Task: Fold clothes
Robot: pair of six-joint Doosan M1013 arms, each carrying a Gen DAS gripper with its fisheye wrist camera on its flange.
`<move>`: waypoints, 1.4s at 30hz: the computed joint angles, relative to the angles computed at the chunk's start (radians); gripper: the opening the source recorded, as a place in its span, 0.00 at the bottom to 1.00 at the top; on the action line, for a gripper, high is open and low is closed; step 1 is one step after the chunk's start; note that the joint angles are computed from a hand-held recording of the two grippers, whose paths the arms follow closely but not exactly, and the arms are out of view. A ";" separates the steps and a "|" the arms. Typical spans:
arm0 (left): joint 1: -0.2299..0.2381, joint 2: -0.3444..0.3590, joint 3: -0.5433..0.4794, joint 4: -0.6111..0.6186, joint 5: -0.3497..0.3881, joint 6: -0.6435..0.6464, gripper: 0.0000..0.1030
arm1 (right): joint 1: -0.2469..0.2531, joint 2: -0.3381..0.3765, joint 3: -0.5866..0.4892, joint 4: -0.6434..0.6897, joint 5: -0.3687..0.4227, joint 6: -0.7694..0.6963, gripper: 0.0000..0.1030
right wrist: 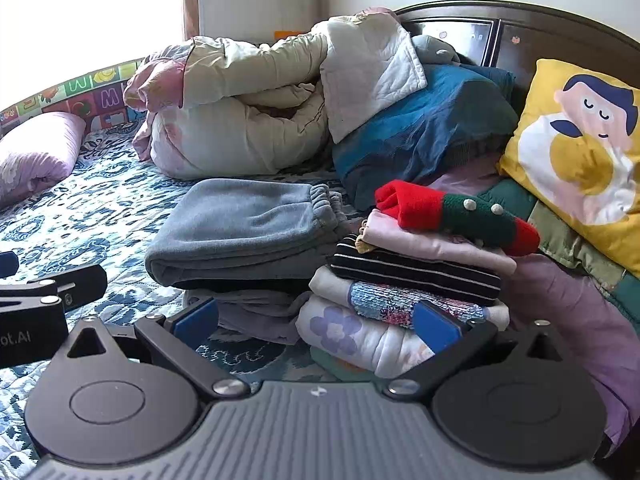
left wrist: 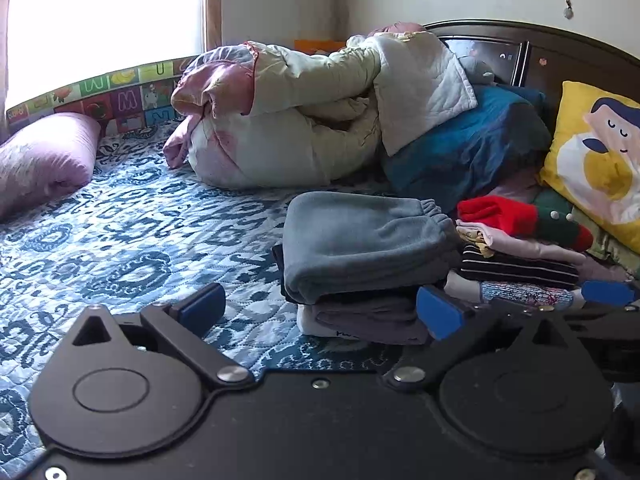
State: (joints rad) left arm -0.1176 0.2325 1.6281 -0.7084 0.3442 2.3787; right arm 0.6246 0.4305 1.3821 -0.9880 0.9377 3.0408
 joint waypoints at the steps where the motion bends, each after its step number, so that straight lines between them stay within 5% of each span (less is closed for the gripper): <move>1: 0.000 0.000 0.000 -0.002 -0.002 0.005 1.00 | 0.000 0.000 0.000 -0.001 -0.001 0.003 1.00; 9: 0.014 -0.005 0.007 -0.115 0.010 0.095 1.00 | 0.000 -0.004 -0.001 0.009 0.002 0.001 1.00; 17: 0.000 -0.004 0.034 -0.229 -0.074 0.218 1.00 | 0.001 -0.004 -0.002 0.004 0.010 -0.008 1.00; 20: 0.006 0.006 0.010 -0.130 -0.019 0.116 1.00 | 0.002 -0.003 -0.001 0.001 0.013 -0.005 1.00; 24: -0.015 -0.002 0.018 0.020 -0.076 0.029 1.00 | 0.001 -0.003 0.000 0.000 0.009 -0.002 1.00; 42: 0.007 0.009 0.009 -0.174 -0.014 0.207 1.00 | -0.003 0.001 0.002 0.003 0.004 0.006 1.00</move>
State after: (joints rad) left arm -0.1109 0.2417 1.6368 -0.8821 0.3302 2.5857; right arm 0.6218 0.4311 1.3843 -0.9855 0.9418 3.0463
